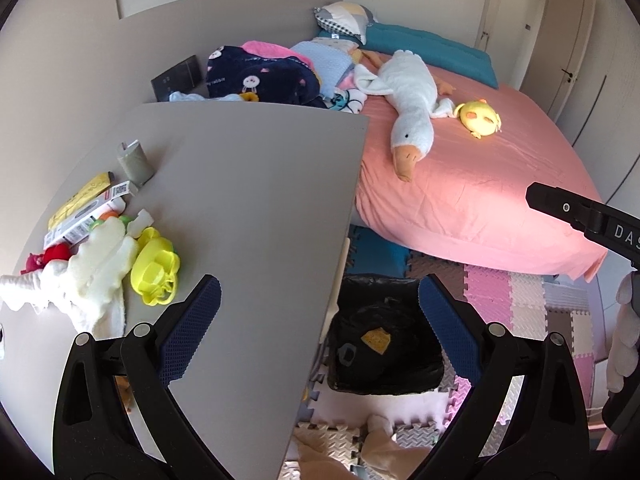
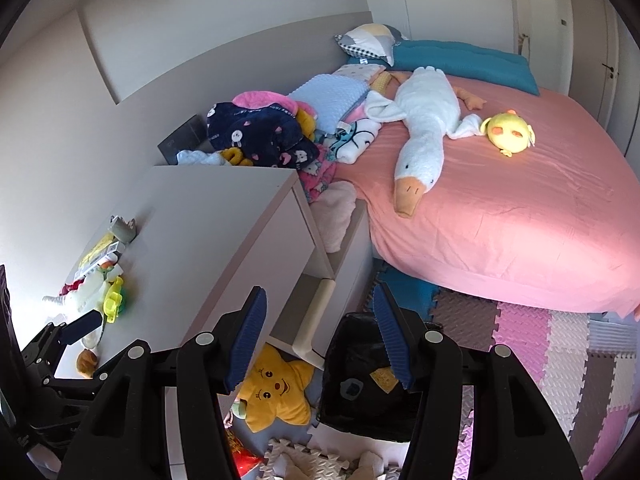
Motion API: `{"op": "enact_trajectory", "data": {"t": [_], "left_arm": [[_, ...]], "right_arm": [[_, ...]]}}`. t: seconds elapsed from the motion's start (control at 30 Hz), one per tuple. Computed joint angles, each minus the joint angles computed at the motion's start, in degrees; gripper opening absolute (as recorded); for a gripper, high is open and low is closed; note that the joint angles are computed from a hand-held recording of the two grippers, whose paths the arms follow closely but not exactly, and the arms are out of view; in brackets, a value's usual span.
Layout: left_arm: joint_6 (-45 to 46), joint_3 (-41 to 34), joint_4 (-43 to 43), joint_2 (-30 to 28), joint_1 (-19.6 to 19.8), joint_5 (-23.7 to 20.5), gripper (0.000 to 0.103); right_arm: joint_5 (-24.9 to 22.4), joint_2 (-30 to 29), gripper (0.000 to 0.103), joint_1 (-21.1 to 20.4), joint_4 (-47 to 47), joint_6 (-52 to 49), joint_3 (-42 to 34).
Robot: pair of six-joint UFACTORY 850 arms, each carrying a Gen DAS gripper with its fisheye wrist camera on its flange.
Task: Collect trash
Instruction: 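Bring both tools back over the table toward the remaining items, then grasp the brown plush with the left tool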
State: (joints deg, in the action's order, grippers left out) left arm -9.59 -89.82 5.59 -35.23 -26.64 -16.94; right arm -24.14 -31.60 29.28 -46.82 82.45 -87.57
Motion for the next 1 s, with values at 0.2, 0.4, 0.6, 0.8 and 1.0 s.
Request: {"op": "enact_trajectory", "data": {"t": [0.2, 0.4, 0.6, 0.8, 1.0], "left_arm": [[-6.7, 3.7, 5.4, 2.3, 2.1, 0.5, 0.096], [-13.6, 7.3, 11.3, 4.4, 4.3, 0.7, 0.096], [-19.8, 10.8, 16.1, 6.5, 6.5, 0.6, 0.096], [-26.4, 13.1, 21.3, 7.2, 8.5, -0.1, 0.096], [-20.7, 13.5, 13.9, 6.2, 10.6, -0.7, 0.083]], "right_arm": [[0.6, -3.3, 0.057, 1.2, 5.4, -6.8, -4.6], [0.6, -7.7, 0.057, 2.2, 14.1, -17.0, -11.0], [-0.7, -13.0, 0.06, 3.6, 22.5, -27.4, -18.9], [-2.9, -18.1, 0.061, 4.8, 29.5, -36.2, -26.8], [-6.4, -22.5, 0.061, 5.7, 33.3, -41.3, -33.9]]}}
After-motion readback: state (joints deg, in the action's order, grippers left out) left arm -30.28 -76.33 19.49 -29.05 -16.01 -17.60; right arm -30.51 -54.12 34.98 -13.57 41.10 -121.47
